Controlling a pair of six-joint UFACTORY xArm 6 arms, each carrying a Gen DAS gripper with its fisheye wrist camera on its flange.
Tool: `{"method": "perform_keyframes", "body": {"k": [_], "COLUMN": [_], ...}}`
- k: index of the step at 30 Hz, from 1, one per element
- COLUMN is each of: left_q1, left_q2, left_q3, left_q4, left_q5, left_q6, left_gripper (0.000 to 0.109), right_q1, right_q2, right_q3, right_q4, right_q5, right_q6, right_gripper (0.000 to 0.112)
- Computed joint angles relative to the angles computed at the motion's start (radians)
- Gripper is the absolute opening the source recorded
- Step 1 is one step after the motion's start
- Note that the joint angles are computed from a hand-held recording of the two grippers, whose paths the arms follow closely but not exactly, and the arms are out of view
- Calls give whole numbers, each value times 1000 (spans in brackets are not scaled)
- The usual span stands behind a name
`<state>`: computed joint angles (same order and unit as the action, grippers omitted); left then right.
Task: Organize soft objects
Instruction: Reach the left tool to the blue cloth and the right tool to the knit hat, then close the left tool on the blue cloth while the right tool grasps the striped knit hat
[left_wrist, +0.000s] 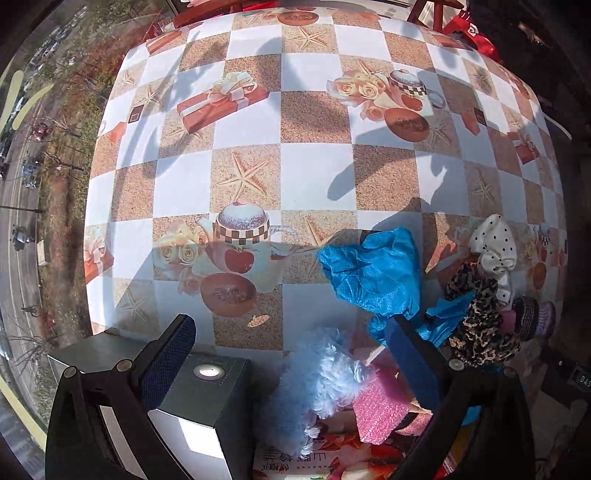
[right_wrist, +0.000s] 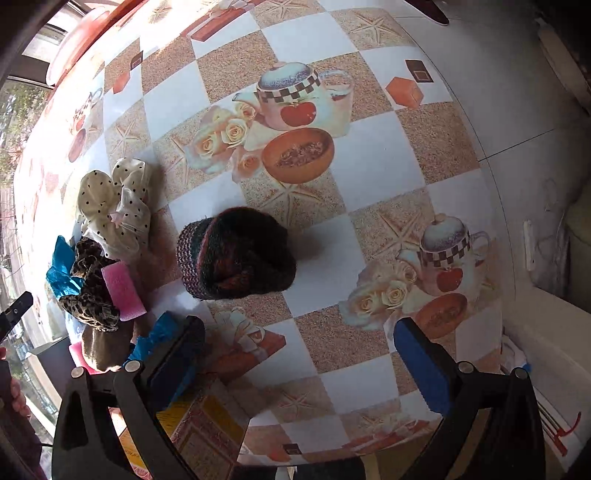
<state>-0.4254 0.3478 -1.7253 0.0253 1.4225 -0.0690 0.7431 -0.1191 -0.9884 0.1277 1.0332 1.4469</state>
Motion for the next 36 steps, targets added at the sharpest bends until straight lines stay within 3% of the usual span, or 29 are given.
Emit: {"method": "perform_keyframes", "body": {"k": [4,8,17,21,24,27,31,36], "left_q1": [-20,-37,-77,-98,-80,-91,-110,-90], "left_q2": [53,114,246,331,354,412,278,261], "left_q3": [-39,-87,-193,-286,-304,-388,-184,-175], "left_q4": [-62,-86,-72,-55,-82,-76,-73,-90], "left_q5": [5,19,38,83,51,59,-16,60], "left_q6": [-80,-154,-224,-246,-228,-217,-244,-212], "left_gripper": [103,103,103,103,103,103,103,101], "right_q1": [-20,-44,-78,-80,-68,-45,-34,-51], "right_q2": [31,50,245,353,419,451,452,453], "right_q3": [-12,-43,-169,-259,-343,-393,-406,-412], "right_q4": [12,15,83,91,48,23,44,52], "right_q5": [-67,-44,-44,-1,65,68,77,102], "right_q6": [-25,-58,-199,-255,-265,-237,-223,-279], "right_gripper": [103,103,103,103,103,103,103,103]}}
